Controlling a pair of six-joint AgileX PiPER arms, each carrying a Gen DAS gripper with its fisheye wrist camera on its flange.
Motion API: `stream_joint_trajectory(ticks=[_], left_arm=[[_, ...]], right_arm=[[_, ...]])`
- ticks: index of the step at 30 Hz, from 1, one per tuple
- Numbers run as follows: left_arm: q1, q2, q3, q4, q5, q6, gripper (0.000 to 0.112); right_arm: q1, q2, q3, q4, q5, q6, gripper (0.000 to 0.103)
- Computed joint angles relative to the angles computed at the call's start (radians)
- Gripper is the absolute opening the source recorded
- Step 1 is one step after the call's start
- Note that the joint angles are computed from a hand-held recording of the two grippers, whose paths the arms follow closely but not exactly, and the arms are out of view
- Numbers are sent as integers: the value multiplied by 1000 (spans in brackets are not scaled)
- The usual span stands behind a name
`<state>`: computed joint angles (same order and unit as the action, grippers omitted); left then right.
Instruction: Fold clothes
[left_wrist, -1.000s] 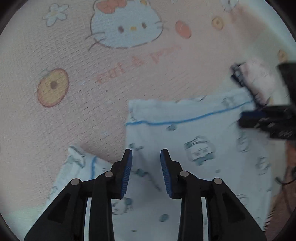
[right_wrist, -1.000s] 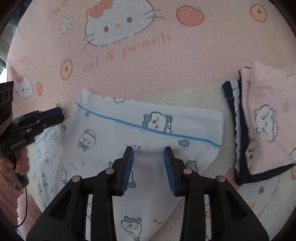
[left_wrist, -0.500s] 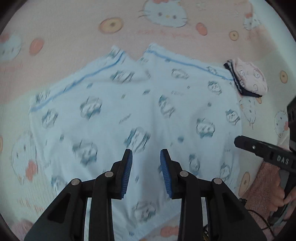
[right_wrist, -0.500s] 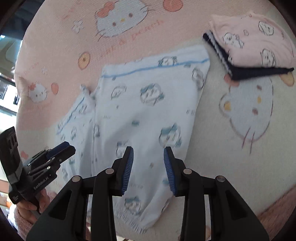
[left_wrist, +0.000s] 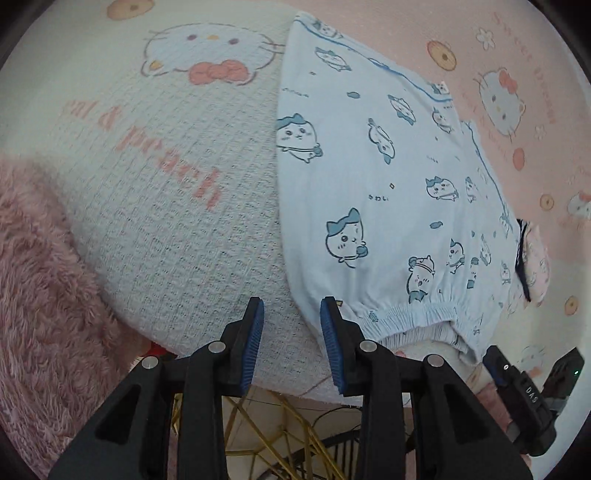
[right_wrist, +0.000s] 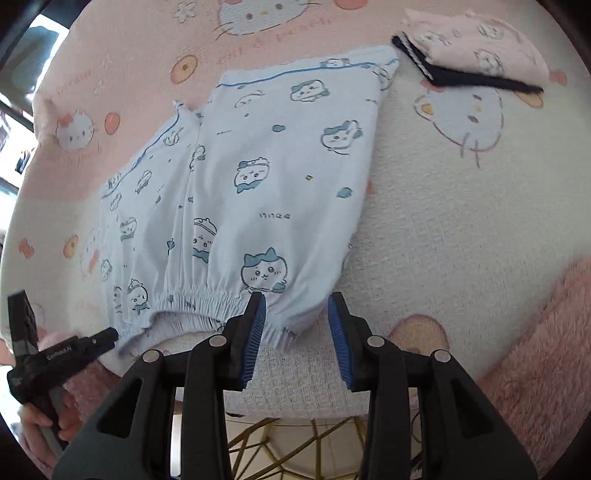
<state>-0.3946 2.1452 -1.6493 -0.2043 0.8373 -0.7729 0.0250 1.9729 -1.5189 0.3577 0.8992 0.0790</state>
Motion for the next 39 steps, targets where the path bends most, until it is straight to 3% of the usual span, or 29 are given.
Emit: stream_joint_trajectory(ticks=[4,6,8,11,12,14,16,21,26,30,34,36,39], left_arm=[[28,-43,124,-156,-110,148,36],[47,-64,184,-314,-170,298,36],[54,-63,199,-401,-176,388,36],[39,-32,158,-334,-150,347,33],[33,-35,155,-300,-151,320,23],[20,-41,145,-258,-153,298,16],[22,-58,140,-227,-153,290,13],[29,-116,111,-92,-100,269,12],[10,-47,-24,50,39,207,12],[39,75,-138,11,179,228,12],[86,33,-119,-11,187,207,13],[71,-13,-111,94,168,186,13],[55,6,-181,82,143,317,13]], right_arm=[[-43,25,39,151,5,-77,38],[-60,44,42,270,16,-155,38],[-50,59,30,279,11,-170,39],[-28,53,48,237,-18,-136,36],[-29,56,49,237,-22,-129,34],[-34,61,41,230,-20,-120,11],[-42,52,45,225,-11,-128,9],[-28,-34,85,163,-22,-146,8],[-41,-85,128,166,27,-188,8],[-16,-8,74,136,75,-141,8],[-47,34,45,171,120,-110,15],[-24,-21,66,82,63,-66,20],[58,-118,95,-147,-75,27,20]])
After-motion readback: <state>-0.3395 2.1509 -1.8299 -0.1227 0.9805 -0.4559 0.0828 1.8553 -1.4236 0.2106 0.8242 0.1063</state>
